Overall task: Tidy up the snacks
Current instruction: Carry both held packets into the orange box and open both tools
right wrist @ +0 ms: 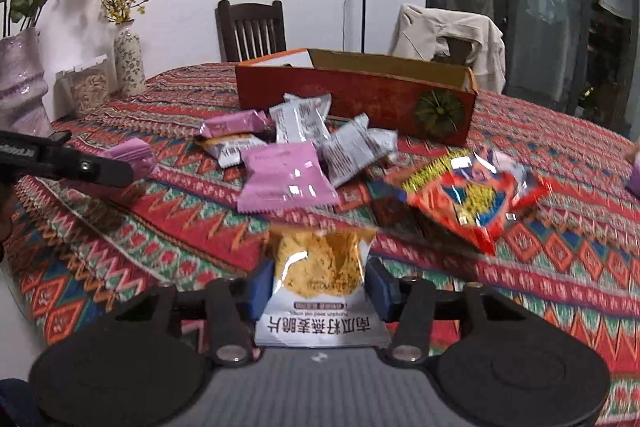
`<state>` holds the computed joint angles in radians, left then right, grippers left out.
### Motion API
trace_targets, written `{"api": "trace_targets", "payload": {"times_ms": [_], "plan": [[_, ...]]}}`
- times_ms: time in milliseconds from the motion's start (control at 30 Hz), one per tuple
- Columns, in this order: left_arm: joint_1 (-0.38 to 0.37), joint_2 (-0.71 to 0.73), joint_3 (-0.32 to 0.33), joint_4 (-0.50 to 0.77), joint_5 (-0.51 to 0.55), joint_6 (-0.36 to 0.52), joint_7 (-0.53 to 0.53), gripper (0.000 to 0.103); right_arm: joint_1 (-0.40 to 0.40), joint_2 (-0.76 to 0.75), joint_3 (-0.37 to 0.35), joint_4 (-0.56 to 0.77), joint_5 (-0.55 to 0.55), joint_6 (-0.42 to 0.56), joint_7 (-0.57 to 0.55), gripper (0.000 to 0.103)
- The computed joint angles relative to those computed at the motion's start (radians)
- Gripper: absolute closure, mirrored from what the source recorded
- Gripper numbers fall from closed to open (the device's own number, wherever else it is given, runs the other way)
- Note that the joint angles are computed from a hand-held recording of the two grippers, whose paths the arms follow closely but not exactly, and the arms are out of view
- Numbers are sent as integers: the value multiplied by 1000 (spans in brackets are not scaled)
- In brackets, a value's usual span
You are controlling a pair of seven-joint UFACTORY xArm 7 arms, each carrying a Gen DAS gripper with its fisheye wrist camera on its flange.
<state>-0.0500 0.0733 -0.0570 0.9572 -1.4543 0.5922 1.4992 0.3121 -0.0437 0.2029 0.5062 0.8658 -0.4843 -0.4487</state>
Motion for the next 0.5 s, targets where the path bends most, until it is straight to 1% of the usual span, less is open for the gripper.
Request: {"api": "trace_targets", "payload": {"times_ms": [33,67,133,167,267,333,400,500], "plan": [[-1,-5,0,-7,2,-6,-4,33,0,-3,-6,-13,-33,-9,38,51],[-1,-9,0,-11,1,-11,-4,33,1,-3,-3,-17,-31,-15,44,52],[-2,-21,1,-22,-9,-17,7,33,7,2,9,-10,10,-29,9,55],[-2,-29,3,-28,-17,-19,15,33,11,3,9,-10,13,-34,11,56],[-5,-39,9,-28,-30,-22,26,33,19,-4,7,-25,-19,-51,49,56],[-8,-31,9,-8,-28,-32,29,33,21,-15,8,-36,-26,-66,57,56],[-9,-18,8,22,-24,-37,26,33,16,-36,3,-50,-59,-71,83,56],[-2,14,8,94,9,-6,-3,33,-2,-56,13,-46,-53,-85,58,56]]}}
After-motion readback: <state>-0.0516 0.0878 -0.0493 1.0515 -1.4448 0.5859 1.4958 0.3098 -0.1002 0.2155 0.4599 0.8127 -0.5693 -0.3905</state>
